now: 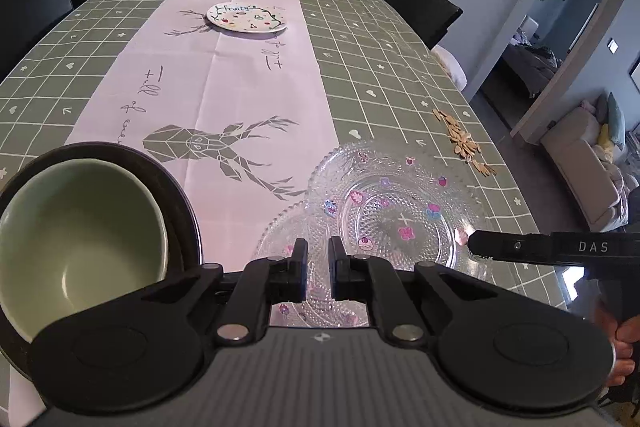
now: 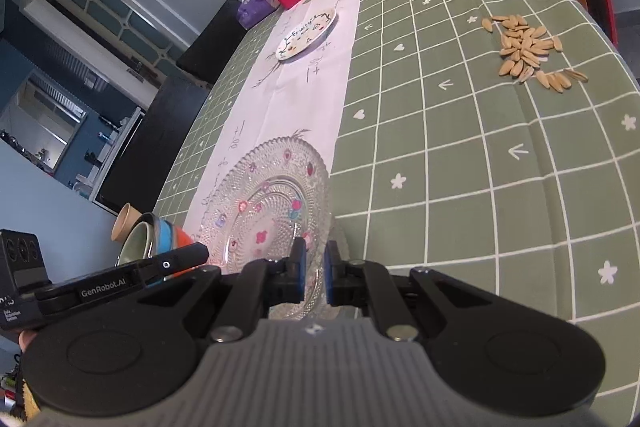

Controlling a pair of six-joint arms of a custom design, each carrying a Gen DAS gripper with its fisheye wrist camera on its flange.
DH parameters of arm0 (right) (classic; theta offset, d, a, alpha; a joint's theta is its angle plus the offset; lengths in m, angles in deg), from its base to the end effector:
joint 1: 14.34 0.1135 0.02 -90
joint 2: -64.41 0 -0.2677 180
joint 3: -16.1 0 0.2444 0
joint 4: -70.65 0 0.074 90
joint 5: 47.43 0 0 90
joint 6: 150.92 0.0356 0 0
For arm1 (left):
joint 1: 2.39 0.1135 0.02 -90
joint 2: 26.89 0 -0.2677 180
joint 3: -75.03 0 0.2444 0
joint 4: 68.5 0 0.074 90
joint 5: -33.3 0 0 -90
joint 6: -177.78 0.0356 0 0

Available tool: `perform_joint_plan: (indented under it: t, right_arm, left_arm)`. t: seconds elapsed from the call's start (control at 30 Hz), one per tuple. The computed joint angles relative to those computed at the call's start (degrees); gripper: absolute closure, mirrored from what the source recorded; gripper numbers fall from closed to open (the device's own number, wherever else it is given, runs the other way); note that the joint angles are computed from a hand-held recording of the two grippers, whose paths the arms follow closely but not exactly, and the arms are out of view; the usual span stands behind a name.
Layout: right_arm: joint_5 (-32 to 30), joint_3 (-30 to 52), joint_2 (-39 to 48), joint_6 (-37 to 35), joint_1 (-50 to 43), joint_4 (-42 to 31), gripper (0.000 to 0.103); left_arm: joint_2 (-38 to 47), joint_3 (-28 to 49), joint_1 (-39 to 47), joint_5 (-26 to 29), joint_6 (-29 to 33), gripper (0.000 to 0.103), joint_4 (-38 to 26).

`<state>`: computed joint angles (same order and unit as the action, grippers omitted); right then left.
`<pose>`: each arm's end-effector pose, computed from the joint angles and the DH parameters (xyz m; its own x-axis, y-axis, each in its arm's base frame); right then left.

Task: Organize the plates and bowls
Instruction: 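Lift the second clear glass plate and carry it toward the nested bowls, then lower the glass plate onto the first glass plate and open both tools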

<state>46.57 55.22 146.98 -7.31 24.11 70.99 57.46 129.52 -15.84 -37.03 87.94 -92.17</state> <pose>0.1917 0.1490 0.1360 -0.7848 0.4023 -0.4715 0.0865 0.8244 0.5594 0.2593 -0.0743 0.1718 -0.7810 0.1895 -0.5952 0.4158 0.8688 -0.2690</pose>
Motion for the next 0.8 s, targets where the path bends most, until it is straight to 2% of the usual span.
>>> perform_joint_plan:
  t: [0.3,0.43,0.47,0.6,0.73,0.8]
  right_arm:
    - [-4.8,-2.9,4.9,2.2,-2.0,6.4,0.096]
    - [-6.0,-3.5,6.1,1.6,-2.6,9.0,0.099]
    - [-6.1,-3.5,6.2,1.6,-2.7,9.1,0.098]
    - [-7.4,-3.1,8.7,1.8,-3.0,10.1,0.098]
    - [-7.4,-1.6,12.1,2.1,-2.3,11.0,0.098]
    - [-6.3,-0.9,12.7,1.9,-1.6,10.9,0.098]
  left_arm:
    - [4.3,-0.7,-6.1,-10.2,-0.4,0.095,-0.5]
    - [3.6,-2.3,-6.5,-11.3,-0.2,0.096,1.7]
    - [3.0,-2.3,-6.6,-11.1,-0.2,0.101,1.6]
    - [1.0,-1.1,-6.4,-5.1,0.3,0.1,-2.1]
    - [-4.3,-4.0,-9.6,-9.3,1.0,0.095,0.5]
    - [-6.9,-4.6,-9.6,-9.6,1.1,0.094,0.7]
